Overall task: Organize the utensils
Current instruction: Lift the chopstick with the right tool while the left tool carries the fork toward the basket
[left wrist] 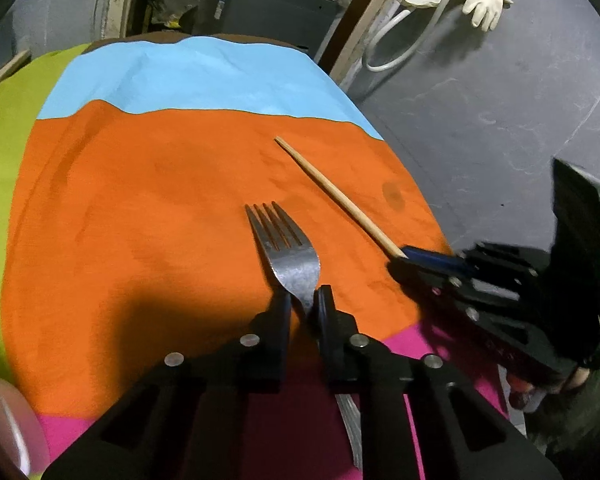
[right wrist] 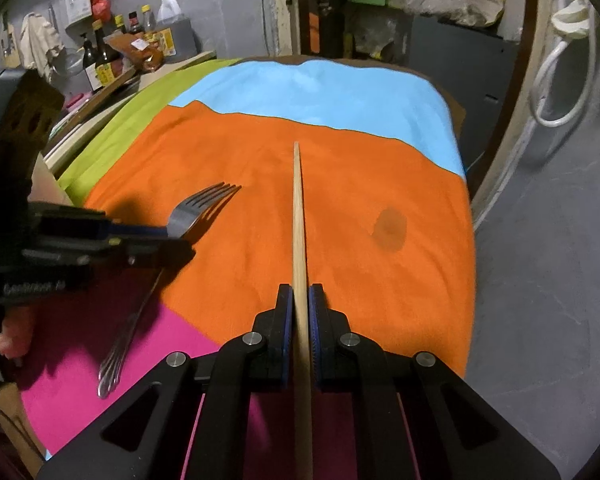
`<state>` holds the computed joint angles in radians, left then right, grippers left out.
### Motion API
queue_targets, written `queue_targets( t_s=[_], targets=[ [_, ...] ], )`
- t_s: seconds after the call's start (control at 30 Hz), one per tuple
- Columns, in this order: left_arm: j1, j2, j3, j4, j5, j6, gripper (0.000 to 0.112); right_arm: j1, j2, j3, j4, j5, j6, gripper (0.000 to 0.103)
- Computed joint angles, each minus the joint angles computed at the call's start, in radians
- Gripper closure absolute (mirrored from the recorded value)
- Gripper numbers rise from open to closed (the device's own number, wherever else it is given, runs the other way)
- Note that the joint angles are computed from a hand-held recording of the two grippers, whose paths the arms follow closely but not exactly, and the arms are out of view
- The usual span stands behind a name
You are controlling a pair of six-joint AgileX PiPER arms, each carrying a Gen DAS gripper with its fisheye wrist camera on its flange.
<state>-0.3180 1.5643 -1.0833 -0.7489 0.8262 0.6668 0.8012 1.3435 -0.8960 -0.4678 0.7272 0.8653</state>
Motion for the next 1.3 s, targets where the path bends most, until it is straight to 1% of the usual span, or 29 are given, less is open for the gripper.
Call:
queue_targets(
  t_s=[0.1,0.17,0.3,0.43,0.47,0.63,0.7,0.83,0.9,0.97,1.03,1.1,1.2,1.23,1.3],
  targets=[
    [-0.005,0.015,-0.018,0.008,0.009,0.001,0.104,-0.071,0.031,-0.032,0.105,-0.027,-0.127,0.097],
    [-0.003,0.025,-0.031,0.005,0.021,0.001,0.105,-0.110,0.056,-0.060,0.172,-0.029,-0.214,0.097],
    [-0.003,0.035,-0.051,0.010,0.043,-0.017,0.109,-0.149,0.086,-0.093,0.243,-0.036,-0.284,0.097],
    [-0.021,0.006,-0.036,0.034,0.018,-0.042,0.111,-0.147,0.073,-0.078,0.223,-0.061,-0.224,0.098],
    [-0.025,-0.003,-0.027,0.034,0.012,-0.045,0.112,-0.143,0.055,-0.059,0.215,-0.081,-0.194,0.098],
    [-0.037,-0.068,0.033,0.034,-0.054,-0.055,0.112,-0.100,0.000,-0.001,0.139,-0.137,-0.050,0.098],
    [-0.043,-0.101,0.060,0.036,-0.088,-0.060,0.112,-0.060,-0.019,0.017,0.052,-0.142,0.052,0.098],
    [-0.077,-0.188,0.129,0.049,-0.209,-0.070,0.112,0.035,-0.061,0.054,-0.183,-0.130,0.309,0.098],
    [-0.088,-0.226,0.157,0.051,-0.258,-0.069,0.112,0.101,-0.077,0.068,-0.331,-0.100,0.469,0.098],
    [-0.112,-0.277,0.191,0.087,-0.331,-0.100,0.112,0.170,-0.087,0.078,-0.471,-0.054,0.621,0.098],
    [-0.147,-0.319,0.218,0.176,-0.407,-0.183,0.112,0.229,-0.091,0.083,-0.572,0.003,0.729,0.098],
    [-0.175,-0.339,0.228,0.254,-0.455,-0.265,0.112,0.293,-0.092,0.086,-0.674,0.075,0.842,0.098],
    [-0.199,-0.370,0.240,0.372,-0.507,-0.382,0.112,0.359,-0.085,0.078,-0.762,0.158,0.928,0.098],
    [-0.209,-0.386,0.243,0.446,-0.524,-0.455,0.112,0.377,-0.078,0.070,-0.782,0.184,0.939,0.098],
    [-0.226,-0.397,0.250,0.520,-0.552,-0.534,0.112,0.409,-0.061,0.054,-0.823,0.228,0.965,0.098]
  ],
)
